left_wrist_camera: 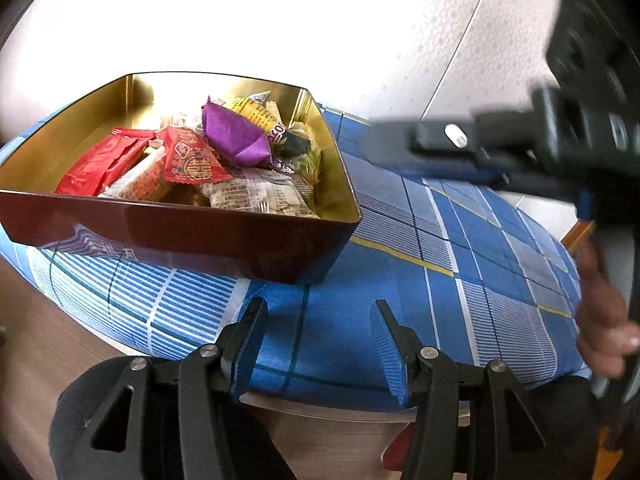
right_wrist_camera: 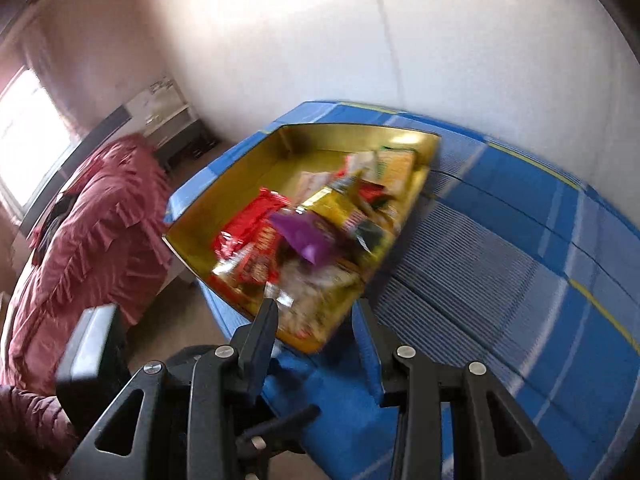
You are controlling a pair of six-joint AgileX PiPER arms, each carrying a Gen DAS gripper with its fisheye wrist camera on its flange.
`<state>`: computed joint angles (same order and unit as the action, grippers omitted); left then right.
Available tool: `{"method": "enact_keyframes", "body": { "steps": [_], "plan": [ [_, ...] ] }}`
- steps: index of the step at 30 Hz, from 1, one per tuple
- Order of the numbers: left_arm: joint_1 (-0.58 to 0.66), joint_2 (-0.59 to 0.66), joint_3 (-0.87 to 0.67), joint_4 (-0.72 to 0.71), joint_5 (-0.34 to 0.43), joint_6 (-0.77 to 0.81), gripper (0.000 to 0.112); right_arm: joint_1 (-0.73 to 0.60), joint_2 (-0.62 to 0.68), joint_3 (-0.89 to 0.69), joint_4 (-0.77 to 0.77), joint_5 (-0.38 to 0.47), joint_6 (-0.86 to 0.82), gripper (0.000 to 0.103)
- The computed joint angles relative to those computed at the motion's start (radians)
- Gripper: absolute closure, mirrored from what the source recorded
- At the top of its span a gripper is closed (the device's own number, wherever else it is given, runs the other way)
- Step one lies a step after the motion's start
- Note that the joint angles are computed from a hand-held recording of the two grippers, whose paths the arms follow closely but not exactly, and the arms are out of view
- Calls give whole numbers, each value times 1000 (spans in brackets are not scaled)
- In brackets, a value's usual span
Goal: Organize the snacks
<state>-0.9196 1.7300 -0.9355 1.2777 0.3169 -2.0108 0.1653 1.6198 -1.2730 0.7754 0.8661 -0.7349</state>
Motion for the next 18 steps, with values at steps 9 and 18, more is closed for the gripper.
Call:
{"method": "enact_keyframes", "body": {
  "steps": [9, 18],
  "plan": [
    [-41, 39, -77, -182, 129, 180, 58, -33, -198, 298, -57, -265, 55, 64],
    [-148, 28, -142, -226, 387, 254, 56, 5, -316, 451, -308, -487, 362, 64]
  ]
}}
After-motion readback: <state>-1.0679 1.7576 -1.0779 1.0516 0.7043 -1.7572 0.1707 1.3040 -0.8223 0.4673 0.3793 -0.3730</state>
